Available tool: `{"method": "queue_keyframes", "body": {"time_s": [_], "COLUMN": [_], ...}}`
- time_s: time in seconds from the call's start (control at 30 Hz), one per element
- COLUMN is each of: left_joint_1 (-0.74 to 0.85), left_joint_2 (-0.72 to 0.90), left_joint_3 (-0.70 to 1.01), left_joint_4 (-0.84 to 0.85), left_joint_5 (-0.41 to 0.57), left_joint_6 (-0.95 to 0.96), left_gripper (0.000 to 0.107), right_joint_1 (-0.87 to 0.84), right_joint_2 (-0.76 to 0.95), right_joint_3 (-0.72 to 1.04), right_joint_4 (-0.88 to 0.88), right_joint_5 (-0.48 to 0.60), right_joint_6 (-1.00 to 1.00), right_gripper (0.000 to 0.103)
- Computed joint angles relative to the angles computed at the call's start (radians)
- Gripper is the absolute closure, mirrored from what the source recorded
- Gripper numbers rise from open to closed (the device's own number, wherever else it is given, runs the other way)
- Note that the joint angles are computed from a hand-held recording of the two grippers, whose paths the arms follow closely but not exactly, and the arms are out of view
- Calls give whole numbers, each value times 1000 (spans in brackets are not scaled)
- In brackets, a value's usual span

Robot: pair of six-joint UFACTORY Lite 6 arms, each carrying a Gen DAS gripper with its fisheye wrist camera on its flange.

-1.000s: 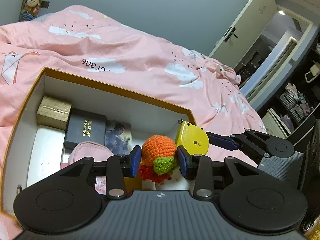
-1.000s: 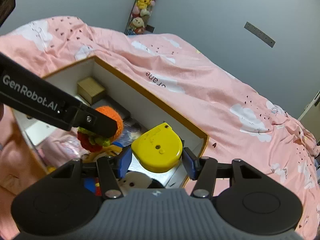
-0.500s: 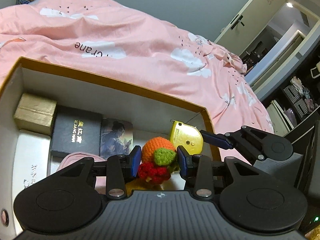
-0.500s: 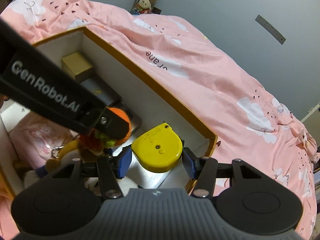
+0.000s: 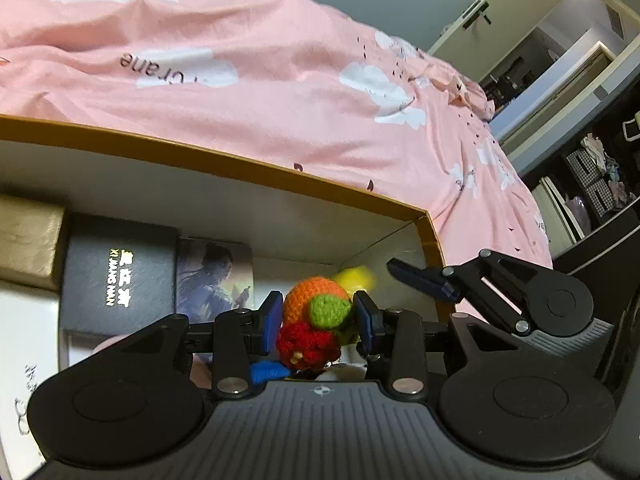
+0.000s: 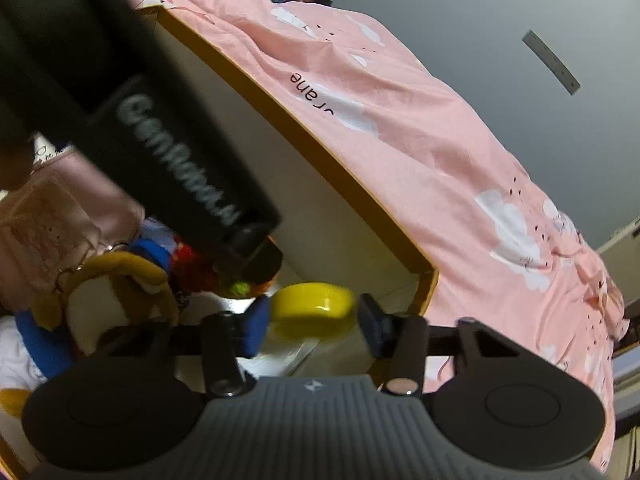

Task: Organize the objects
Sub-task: 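Lower the crocheted fruit into the box and open the left gripper while the right drops the tape measure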

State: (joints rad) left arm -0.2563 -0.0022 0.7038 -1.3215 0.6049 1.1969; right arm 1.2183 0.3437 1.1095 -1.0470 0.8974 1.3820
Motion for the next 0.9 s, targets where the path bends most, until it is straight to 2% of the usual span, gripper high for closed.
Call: {"method": "queue_keyframes", "body": {"time_s": [0.13,0.27,0.4,0.5,0.7,0.9], "left_joint_1": [-43,-70,-64,-49,-38,-91], "left_joint_2": [42,87,116,111,-5,-270], "left_joint_3": [41,66,74,70,2,-143], "left_joint_4": [44,79,79,83,88,140], "left_joint_5": [-70,-105,-92,-68,-65,-181], "left_joint_6": [-49,-86,-99,-108,-123,-204], "left_gripper": [64,64,63,57,53,53], "right_joint_1": [-28,-26,5,27,69,140], "right_joint_2": [-31,-50,-76,-107,-148,-196], "right_joint_3": [-24,-35,-56,-80,-104,-110], "right_joint_4": [-4,-2,-5,-5,16,53], "right_joint_5": [-49,-49,-15,-1,22,68], "right_joint_6": [-6,2,26,39,72,138], "right_gripper": [59,59,59,59,57,51]}}
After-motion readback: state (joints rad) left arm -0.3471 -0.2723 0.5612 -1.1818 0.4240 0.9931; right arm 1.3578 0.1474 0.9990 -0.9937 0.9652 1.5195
